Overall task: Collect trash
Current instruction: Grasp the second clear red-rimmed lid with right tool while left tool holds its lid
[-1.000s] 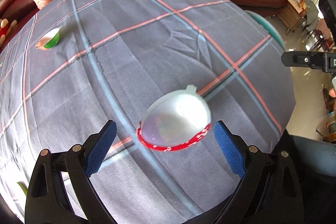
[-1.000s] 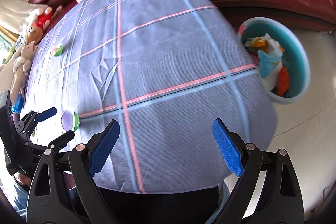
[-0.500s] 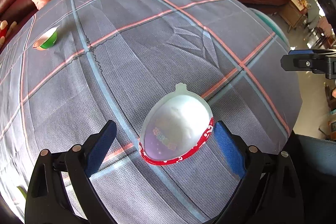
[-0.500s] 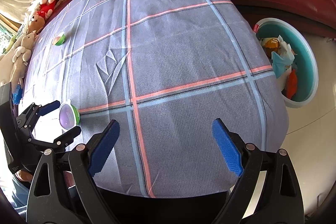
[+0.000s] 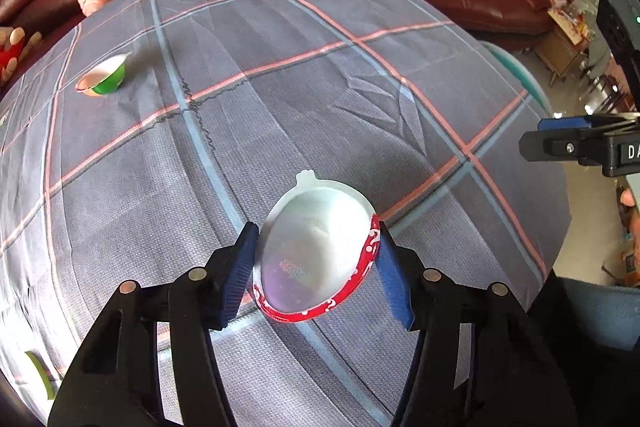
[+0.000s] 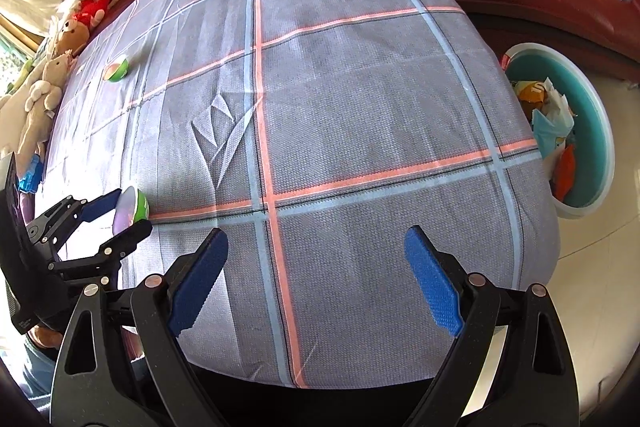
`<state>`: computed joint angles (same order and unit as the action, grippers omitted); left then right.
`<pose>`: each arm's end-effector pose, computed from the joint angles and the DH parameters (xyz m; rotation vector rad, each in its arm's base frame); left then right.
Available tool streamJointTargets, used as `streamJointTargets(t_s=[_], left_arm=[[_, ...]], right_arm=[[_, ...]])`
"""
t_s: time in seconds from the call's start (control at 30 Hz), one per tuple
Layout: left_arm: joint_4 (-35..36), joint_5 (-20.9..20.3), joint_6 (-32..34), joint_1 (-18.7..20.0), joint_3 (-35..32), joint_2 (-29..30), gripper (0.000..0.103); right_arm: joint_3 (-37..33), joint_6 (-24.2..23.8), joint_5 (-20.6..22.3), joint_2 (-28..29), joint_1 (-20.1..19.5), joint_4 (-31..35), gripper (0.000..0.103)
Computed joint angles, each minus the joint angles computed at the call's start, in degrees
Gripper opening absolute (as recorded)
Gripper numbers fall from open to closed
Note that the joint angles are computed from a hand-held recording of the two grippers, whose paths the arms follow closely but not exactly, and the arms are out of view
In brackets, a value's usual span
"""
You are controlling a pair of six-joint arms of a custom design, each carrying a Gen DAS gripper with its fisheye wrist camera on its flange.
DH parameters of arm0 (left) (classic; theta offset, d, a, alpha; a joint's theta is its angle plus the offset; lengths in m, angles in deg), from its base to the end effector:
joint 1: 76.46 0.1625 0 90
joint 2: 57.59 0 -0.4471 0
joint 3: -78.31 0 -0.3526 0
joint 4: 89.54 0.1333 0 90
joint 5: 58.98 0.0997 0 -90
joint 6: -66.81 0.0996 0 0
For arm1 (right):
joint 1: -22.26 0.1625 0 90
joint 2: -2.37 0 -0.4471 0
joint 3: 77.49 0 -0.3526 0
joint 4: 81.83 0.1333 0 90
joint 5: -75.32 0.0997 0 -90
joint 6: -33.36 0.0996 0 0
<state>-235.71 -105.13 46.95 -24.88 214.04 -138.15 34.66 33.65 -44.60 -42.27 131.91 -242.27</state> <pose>-0.0749 -0.4200 0.2440 0.3843 2.4050 -0.4959 0.2661 -0.4964 0.0698 0.4245 -2.5953 0.1879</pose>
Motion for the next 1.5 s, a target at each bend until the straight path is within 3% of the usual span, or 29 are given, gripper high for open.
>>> streamJointTargets(t_s=[0.2, 0.4, 0.63, 0.9, 1.17, 1.3, 1.43, 1.5], left_arm=[[-1.29, 1.87, -0.61, 3.17, -1.28, -3.63, 0.059], [-0.79, 4.33, -0.82, 7.50, -3.48, -8.75, 0.059], [0.19, 6.27, 1.89, 13.92, -7.86, -11.90, 0.059], [-1.15, 4.83, 4.03, 20.43, -11.95, -12.68, 0.059], [-3.65, 3.37, 5.29, 22.71, -14.32, -11.19, 0.059], [-4.80, 3.15, 4.75, 23.06, -14.41, -11.07, 0.059], [-4.51, 3.28, 3.43, 23.21, -14.32, -10.95, 0.059], [-4.20, 3.07, 3.04, 23.03, -14.24, -10.96, 0.059]], right_arm=[[-5.18, -0.42, 0.57, 3.13, 1.58, 3.71, 0.086], [-15.84, -3.50, 2.21, 9.87, 4.71, 10.20, 0.086], [-34.42, -8.44, 6.67, 21.49, 8.53, 20.74, 0.086], [-59.74, -13.99, 11.07, 36.12, 11.01, 36.24, 0.086], [-80.40, -14.25, 13.05, 47.42, 10.21, 47.14, 0.086], [-84.09, -14.98, 13.18, 49.81, 10.27, 48.42, 0.084], [-82.62, -16.91, 12.23, 49.92, 10.69, 46.73, 0.059], [-79.11, -17.47, 11.75, 48.42, 10.92, 43.61, 0.058]])
